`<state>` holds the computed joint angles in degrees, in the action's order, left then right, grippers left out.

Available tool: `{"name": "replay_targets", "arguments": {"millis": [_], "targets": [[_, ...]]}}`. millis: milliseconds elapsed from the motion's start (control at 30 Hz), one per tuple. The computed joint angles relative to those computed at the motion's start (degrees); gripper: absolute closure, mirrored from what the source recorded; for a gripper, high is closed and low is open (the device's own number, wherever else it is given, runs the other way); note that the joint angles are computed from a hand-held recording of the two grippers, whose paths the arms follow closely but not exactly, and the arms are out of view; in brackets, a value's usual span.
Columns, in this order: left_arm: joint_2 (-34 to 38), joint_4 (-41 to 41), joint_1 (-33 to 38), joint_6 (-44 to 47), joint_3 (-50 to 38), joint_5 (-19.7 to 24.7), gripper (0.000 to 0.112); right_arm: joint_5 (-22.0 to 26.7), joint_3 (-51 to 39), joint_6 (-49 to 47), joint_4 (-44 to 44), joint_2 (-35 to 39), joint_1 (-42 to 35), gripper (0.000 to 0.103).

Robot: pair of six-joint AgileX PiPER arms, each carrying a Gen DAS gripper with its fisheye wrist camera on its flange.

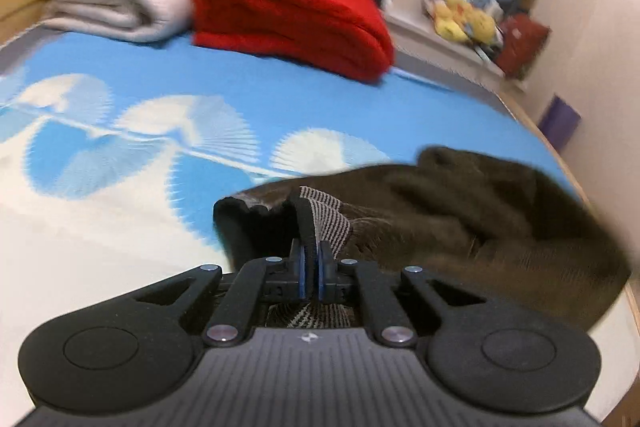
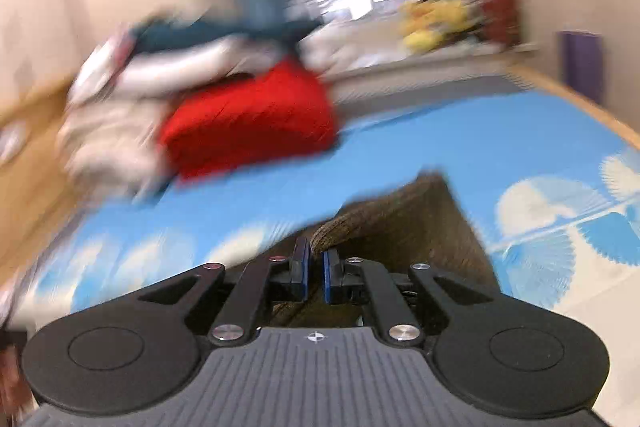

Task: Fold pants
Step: 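Grasp the grey waistband with the left tool while the right tool grasps the pants leg, then hold the waistband with the left tool while the right tool pulls the leg away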

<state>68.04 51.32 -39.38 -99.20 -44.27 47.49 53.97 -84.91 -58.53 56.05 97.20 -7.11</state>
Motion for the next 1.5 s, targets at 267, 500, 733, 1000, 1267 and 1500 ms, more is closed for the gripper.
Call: {"name": "replay_targets", "arguments": {"millis": [267,500,733,1000,1267,1500], "targets": [[-1.7,-22.6,1.3,4.0,9.5,3.6,0.106,10.0,10.6,-7.0,-17.1,-3.0,-3.9,0.079],[-1.2,-9.9,-7.5,-3.4,6.4,9.7,0.066,6.5,7.6,-6.6,-8.2,0.4,-11.2,0.079],[5.4,-14.1,5.6,4.3,9.6,-4.3,0.048,-7.1,8.4,-4.1,-4.4,3.0,-3.7,0.079],[12.0,-22.5,16.5,19.6,8.6,-16.1,0.043,-15.2,-4.6,12.3,-13.9,15.0,9.1,0.079],[17.2,-19.4,14.2,18.6,6.8,-15.8,0.042,-19.0,-21.1,33.3,-35.0,29.3,19.6,0.05],[19.9,-21.5,15.7,23.7,5.7,-16.3,0.041,-14.6,-33.2,46.9,-50.7,37.5,22.3,0.075]]}}
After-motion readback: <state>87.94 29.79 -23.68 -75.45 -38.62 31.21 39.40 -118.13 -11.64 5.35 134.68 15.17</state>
